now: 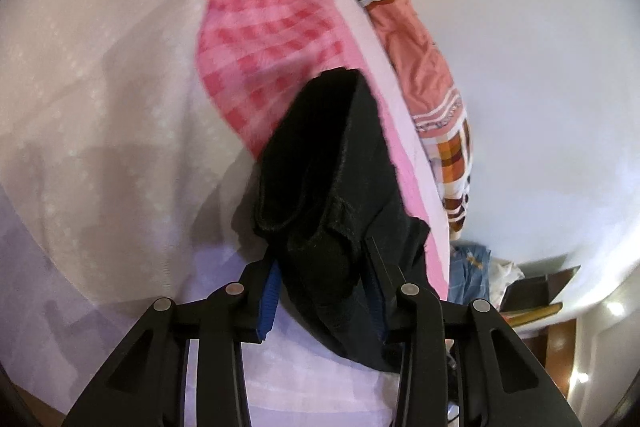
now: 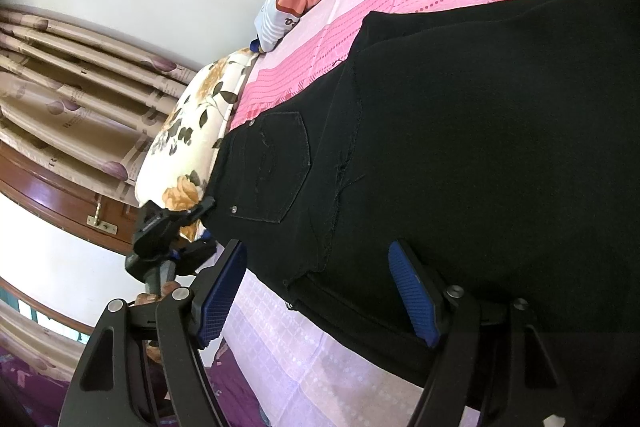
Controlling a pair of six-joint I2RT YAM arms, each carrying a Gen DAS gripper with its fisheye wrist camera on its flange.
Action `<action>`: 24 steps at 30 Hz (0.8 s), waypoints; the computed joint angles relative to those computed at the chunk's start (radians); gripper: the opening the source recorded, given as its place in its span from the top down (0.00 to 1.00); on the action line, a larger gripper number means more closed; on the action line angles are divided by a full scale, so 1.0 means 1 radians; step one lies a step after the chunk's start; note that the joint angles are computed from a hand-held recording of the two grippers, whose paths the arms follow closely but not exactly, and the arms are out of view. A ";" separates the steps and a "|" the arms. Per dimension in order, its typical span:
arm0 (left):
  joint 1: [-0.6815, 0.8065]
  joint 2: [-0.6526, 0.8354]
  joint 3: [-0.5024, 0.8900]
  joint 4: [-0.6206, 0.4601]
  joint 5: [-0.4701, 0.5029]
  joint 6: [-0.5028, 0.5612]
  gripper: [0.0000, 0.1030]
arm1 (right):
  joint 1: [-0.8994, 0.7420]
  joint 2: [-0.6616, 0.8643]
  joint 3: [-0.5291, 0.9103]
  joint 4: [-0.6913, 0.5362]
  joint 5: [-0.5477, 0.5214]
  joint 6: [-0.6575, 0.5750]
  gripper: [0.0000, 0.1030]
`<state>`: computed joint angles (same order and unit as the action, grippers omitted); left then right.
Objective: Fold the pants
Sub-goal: 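Hold the jeans edge with the left gripper while the right gripper rests on the jeans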
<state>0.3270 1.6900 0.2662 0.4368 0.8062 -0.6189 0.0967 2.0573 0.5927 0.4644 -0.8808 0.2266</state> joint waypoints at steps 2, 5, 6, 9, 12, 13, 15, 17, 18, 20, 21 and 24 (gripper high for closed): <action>0.010 0.029 0.005 -0.003 0.004 -0.007 0.60 | 0.001 0.001 0.002 0.001 0.001 0.004 0.32; 0.025 0.060 -0.012 0.038 0.021 -0.053 0.57 | 0.000 0.002 -0.001 0.006 -0.001 0.004 0.32; 0.018 0.047 -0.014 0.029 0.010 -0.058 0.56 | 0.000 0.002 -0.003 0.009 -0.001 0.006 0.32; -0.019 0.000 -0.014 0.002 -0.031 -0.097 0.47 | 0.003 0.000 -0.006 0.014 0.001 0.012 0.32; -0.071 -0.016 0.005 0.000 -0.068 -0.125 0.32 | 0.002 0.000 -0.008 0.018 0.000 0.012 0.32; -0.079 -0.008 0.011 0.018 -0.061 -0.133 0.27 | 0.002 0.000 -0.008 0.016 -0.001 0.010 0.32; -0.094 0.005 0.018 0.042 -0.074 -0.140 0.27 | 0.001 0.000 -0.011 0.020 -0.002 0.011 0.32; -0.110 -0.002 0.014 0.045 -0.102 -0.130 0.34 | 0.002 -0.001 -0.016 0.026 0.000 0.009 0.32; -0.133 -0.041 0.024 -0.029 -0.159 -0.090 0.51 | 0.002 -0.001 -0.019 0.029 0.002 0.007 0.32; -0.143 -0.089 0.015 -0.069 -0.197 -0.068 0.68 | 0.007 -0.005 -0.020 0.027 0.009 0.003 0.32; -0.145 -0.122 0.005 -0.074 -0.200 -0.069 0.69 | 0.009 -0.006 -0.021 0.028 0.011 0.003 0.32; -0.212 -0.246 0.006 -0.138 -0.269 -0.052 0.71 | 0.005 -0.008 -0.022 0.029 0.008 0.010 0.32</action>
<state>0.1154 1.4443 0.2722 0.2991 0.5370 -0.6709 0.1014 2.0497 0.5703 0.4936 -0.8723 0.2369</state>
